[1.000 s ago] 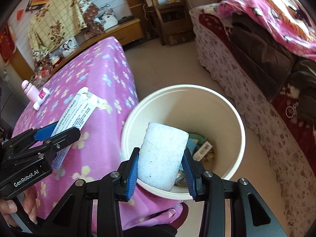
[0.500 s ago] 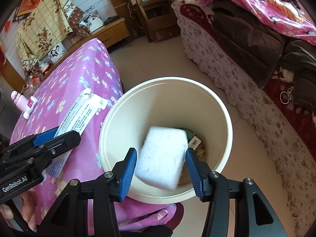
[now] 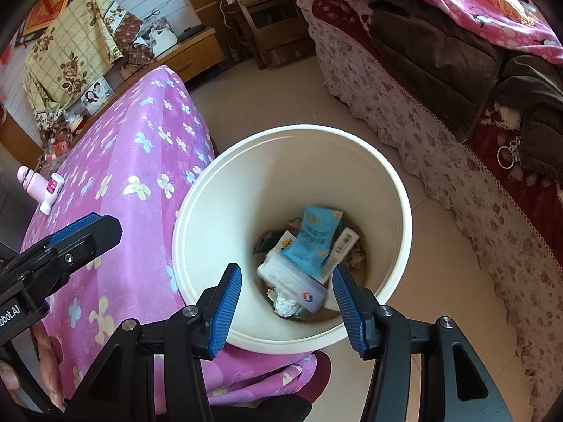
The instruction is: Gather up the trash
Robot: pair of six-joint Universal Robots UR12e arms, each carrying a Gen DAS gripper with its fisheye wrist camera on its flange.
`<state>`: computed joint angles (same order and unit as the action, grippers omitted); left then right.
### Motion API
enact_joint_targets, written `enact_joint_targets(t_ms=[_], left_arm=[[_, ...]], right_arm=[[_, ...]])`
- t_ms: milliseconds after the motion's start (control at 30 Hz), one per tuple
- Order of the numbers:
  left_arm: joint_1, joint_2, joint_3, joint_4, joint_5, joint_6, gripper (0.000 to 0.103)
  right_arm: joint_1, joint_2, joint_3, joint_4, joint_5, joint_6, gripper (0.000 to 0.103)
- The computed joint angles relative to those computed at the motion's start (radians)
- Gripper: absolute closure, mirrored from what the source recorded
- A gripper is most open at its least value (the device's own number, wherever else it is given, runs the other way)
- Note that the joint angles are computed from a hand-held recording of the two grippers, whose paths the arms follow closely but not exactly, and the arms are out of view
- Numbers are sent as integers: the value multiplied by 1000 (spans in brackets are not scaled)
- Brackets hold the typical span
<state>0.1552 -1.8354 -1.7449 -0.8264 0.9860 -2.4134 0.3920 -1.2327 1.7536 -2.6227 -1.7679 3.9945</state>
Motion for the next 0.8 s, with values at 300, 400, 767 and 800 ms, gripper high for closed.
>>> enact_joint_targets(t_ms=[300, 400, 767, 800], left_arm=[[22, 32, -47, 130, 26, -7, 38], [39, 49, -63, 168, 8, -18, 38], [122, 116, -119, 314, -121, -46, 31], [132, 120, -123, 326, -140, -55, 29]], right_arm=[[41, 1, -24, -3, -86, 4, 51], [61, -1, -34, -14, -140, 3, 51], [142, 1, -96, -31, -334, -33, 32], [151, 2, -100, -40, -355, -34, 32]])
